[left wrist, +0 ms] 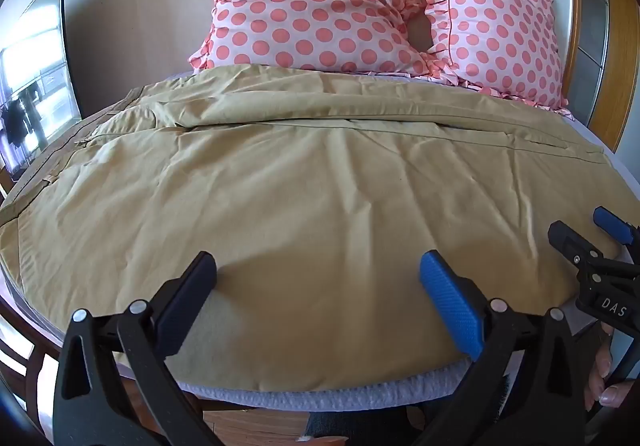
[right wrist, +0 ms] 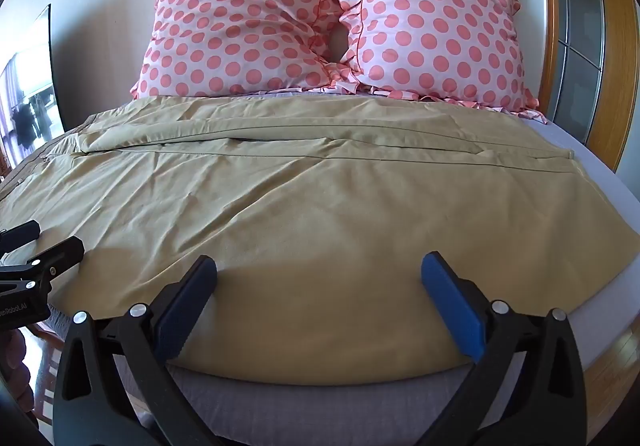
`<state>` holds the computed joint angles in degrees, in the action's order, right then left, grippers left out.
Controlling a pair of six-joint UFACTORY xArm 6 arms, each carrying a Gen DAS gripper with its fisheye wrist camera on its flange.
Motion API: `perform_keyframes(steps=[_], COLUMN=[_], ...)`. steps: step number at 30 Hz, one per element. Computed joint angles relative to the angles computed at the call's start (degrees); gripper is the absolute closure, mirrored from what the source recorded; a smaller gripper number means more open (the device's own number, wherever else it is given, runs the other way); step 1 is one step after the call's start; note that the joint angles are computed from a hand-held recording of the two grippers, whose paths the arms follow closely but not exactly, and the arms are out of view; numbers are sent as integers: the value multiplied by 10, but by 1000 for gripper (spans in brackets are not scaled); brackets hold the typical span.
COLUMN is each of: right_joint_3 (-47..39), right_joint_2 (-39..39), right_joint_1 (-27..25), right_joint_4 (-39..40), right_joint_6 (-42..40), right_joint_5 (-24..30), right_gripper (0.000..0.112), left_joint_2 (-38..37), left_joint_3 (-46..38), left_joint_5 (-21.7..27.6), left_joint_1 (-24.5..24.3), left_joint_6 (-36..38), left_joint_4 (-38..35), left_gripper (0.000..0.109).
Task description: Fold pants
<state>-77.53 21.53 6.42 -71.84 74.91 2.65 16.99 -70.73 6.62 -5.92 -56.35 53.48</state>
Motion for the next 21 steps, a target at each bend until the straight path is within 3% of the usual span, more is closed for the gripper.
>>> perform_keyframes(steps=[21], right_joint_3=[-1], right_joint_2=[0], right_joint_1=[0], right_joint_4=[-5], right_joint_6=[5], right_joint_5=[0], right_gripper=[11], left_joint_2=[0], left_joint_3=[0], left_joint_5=[0], left_joint_1=[0], left_joint_6=[-3], left_joint_4=[3], left_gripper=[7])
